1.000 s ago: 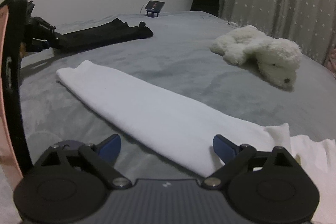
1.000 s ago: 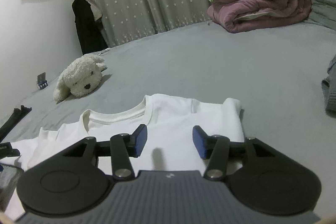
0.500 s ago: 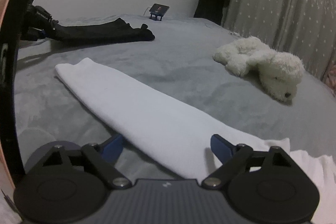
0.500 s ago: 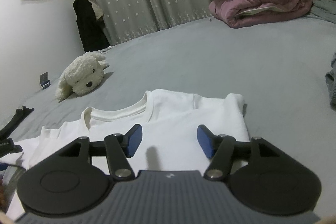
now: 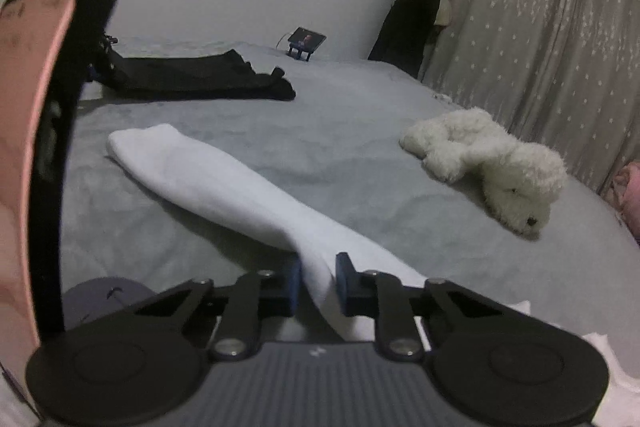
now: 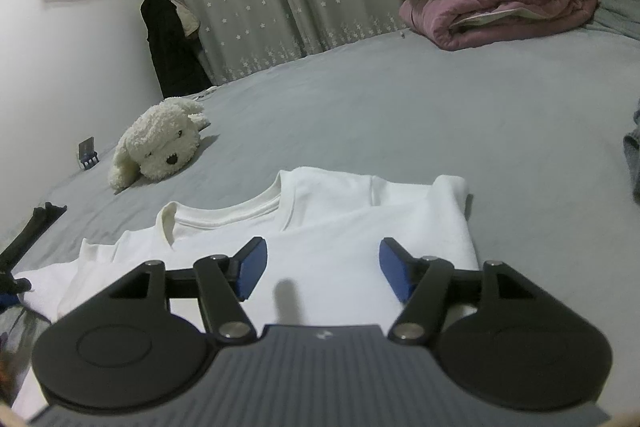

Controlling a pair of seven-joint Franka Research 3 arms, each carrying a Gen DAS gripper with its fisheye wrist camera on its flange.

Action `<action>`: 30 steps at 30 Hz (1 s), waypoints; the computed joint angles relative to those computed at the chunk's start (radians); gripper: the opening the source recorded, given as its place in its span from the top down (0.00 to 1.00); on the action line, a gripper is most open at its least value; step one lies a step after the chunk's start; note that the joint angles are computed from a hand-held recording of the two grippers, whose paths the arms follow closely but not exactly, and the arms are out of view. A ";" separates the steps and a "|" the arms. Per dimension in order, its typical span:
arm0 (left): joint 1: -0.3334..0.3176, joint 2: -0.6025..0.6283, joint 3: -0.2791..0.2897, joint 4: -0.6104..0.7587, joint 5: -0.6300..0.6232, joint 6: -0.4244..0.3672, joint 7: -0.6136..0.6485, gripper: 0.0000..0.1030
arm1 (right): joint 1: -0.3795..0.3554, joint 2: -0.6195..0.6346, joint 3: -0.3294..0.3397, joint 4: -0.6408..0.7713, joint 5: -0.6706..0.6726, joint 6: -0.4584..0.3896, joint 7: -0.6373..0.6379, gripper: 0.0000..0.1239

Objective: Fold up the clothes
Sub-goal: 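Grasp the other sleeve cuff with the left gripper, then lift the sleeve cuff with the left gripper toward the chest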

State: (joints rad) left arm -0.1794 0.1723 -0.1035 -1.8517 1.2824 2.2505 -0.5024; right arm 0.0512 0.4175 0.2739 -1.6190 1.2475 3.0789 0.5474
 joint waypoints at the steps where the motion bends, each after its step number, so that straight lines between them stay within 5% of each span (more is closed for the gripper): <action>1: -0.002 -0.005 0.001 -0.003 0.012 0.000 -0.013 0.84 | 0.000 0.000 0.000 0.000 0.000 -0.001 0.001 0.46; 12: -0.005 -0.044 -0.016 -0.015 0.129 0.025 -0.095 0.89 | -0.003 0.000 -0.002 0.002 0.008 -0.012 -0.003 0.45; 24: 0.000 -0.061 -0.032 -0.007 0.303 0.170 -0.198 0.90 | 0.000 0.000 -0.008 0.004 0.019 -0.018 -0.013 0.45; 30: 0.003 -0.049 -0.033 0.018 0.377 0.307 -0.198 0.90 | 0.000 0.001 -0.008 0.005 0.022 -0.009 -0.014 0.45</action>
State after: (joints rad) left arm -0.1760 0.1235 -0.1362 -1.8338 1.6596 2.5570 -0.7009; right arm 0.0517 0.4190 0.2658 -1.6136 1.2694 3.0700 0.5337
